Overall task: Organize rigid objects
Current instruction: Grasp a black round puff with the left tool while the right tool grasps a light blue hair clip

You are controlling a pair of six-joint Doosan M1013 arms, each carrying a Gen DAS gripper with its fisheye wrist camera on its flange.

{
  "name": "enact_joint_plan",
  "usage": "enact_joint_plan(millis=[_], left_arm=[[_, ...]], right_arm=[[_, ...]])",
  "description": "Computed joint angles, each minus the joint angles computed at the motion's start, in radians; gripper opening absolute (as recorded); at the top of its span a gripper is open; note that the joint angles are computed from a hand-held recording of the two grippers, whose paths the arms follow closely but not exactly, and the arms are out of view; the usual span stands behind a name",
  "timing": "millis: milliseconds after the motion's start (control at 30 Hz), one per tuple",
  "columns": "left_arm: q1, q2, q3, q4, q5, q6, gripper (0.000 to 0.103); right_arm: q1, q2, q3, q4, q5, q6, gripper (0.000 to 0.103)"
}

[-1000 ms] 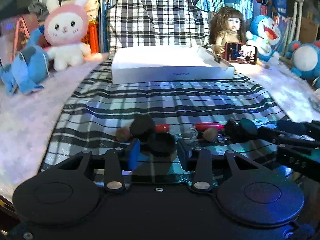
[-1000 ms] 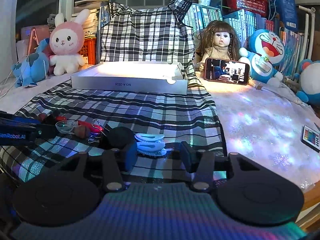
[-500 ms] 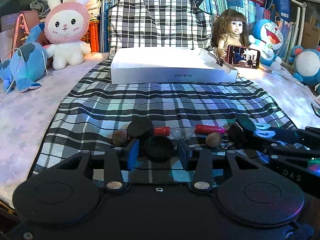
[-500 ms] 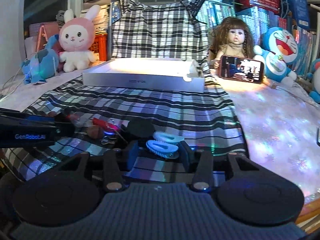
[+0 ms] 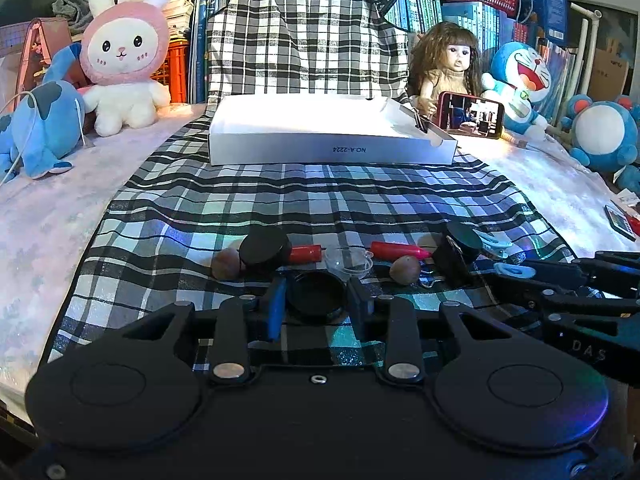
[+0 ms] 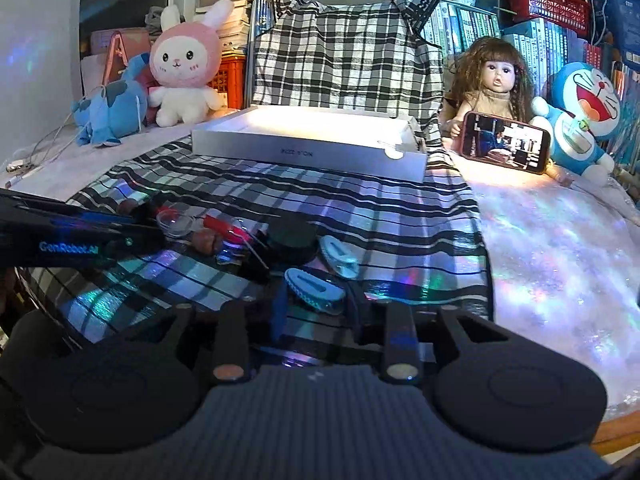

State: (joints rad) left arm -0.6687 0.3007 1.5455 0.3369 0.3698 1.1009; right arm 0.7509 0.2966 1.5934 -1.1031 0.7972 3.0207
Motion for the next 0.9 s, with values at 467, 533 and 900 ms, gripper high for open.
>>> enact_joint_plan(millis=[467,533,900], left_arm=[[0.001,-0.003,0.005,0.005,-0.002,-0.002,0.031],[0.001,-0.003,0.004,0.005,0.0,-0.002,0.031],[0.0,-0.008,0.008,0.018,0.002,-0.019,0.031]], right_arm=[[-0.009,-0.031,0.014,0.077,0.01,0.023,0.064],[-0.006,-0.027,0.008,0.08,0.022,0.012,0.064],[-0.002,-0.014,-0.008,0.063,0.134,0.015,0.049]])
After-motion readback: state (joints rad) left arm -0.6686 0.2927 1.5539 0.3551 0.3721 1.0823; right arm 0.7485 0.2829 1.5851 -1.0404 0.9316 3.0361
